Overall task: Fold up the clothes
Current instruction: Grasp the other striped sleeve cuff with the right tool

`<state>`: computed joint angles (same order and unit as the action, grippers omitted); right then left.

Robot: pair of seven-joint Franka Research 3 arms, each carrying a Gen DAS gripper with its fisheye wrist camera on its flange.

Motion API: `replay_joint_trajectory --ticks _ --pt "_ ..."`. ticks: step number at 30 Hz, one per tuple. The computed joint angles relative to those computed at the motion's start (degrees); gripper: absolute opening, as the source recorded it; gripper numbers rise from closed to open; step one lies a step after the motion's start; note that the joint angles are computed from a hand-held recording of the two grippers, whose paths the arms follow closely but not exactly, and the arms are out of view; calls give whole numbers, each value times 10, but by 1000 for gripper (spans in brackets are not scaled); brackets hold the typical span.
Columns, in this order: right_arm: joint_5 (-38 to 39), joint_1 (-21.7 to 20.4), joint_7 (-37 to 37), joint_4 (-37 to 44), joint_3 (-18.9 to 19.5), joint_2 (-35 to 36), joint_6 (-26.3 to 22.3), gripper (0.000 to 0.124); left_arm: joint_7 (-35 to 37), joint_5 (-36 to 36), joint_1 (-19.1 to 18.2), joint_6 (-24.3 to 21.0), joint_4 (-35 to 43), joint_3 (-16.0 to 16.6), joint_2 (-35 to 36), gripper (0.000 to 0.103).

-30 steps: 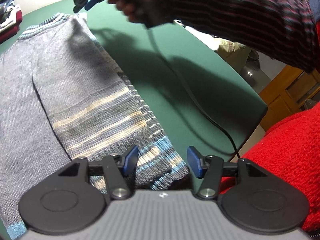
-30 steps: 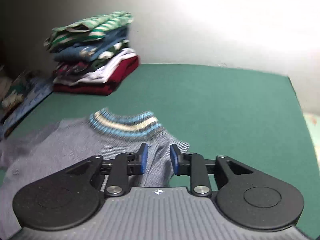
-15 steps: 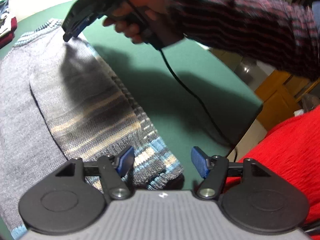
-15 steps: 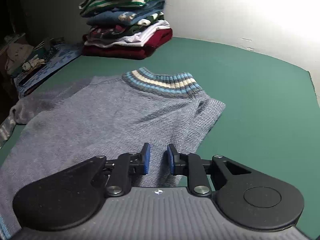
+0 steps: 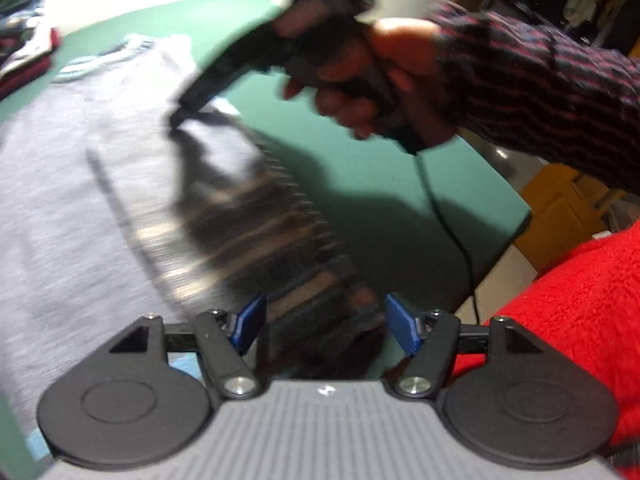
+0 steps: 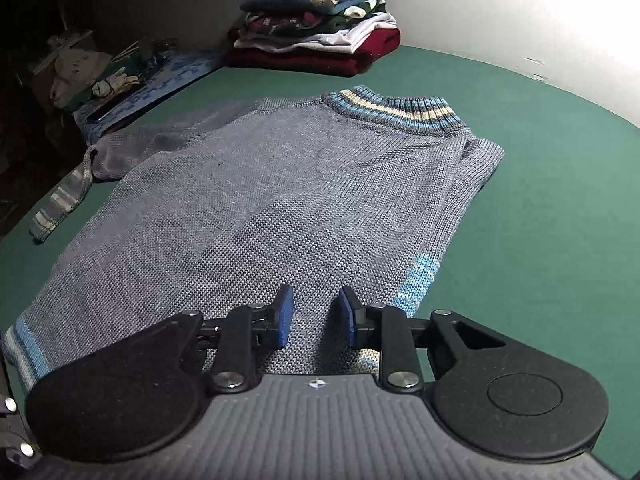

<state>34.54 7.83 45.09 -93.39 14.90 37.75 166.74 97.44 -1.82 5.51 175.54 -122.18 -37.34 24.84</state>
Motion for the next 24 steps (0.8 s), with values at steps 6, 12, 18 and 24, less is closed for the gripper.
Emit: replay_joint_trajectory --ticks 6,12,18,24 --pt "-33 50 48 -20 -32 -26 27 27 -80 -26 31 52 -102 44 -106 79" --pt "-115 102 42 74 -20 16 12 44 -63 -61 115 50 -147 15 -136 79" --pt "-140 119 -141 205 87 104 -64 44 74 -163 312 65 -186 -171 -130 82" --pt "-177 215 -187 392 36 215 -191 44 101 -151 507 61 -221 -337 -116 85"
